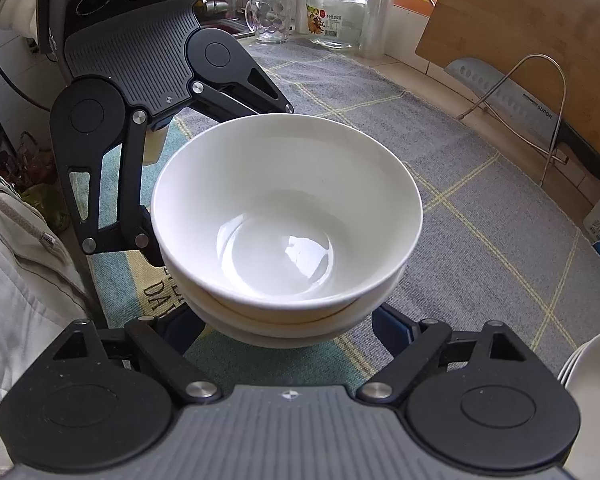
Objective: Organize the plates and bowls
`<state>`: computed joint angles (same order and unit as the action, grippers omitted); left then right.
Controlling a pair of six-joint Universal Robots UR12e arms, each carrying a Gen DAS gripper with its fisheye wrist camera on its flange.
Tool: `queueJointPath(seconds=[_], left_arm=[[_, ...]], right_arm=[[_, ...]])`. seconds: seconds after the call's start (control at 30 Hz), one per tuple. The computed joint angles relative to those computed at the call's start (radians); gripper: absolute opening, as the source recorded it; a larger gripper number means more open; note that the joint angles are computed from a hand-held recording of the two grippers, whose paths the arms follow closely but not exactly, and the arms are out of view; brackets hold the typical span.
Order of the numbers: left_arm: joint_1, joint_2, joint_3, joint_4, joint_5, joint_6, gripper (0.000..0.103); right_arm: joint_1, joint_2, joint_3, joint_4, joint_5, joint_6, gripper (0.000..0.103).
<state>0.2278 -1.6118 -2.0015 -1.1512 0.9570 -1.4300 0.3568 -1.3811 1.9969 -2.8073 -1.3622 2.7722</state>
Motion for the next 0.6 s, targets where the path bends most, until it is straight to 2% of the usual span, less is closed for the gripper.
queueJointPath(seconds=[0.17,0.6], left_arm=[[-0.005,-0.016,0.025,-0.047,0.005,0.028,0.077],[-0.016,-0.039,0.061,-0.118,0.026,0.071,0.077]], right_arm=[[-0.003,-0.001,-0.011,0.032,0.013,0.001,0.087],[-0.015,-0.002,-0.030,0.092,0.051,-0.010,0.087]])
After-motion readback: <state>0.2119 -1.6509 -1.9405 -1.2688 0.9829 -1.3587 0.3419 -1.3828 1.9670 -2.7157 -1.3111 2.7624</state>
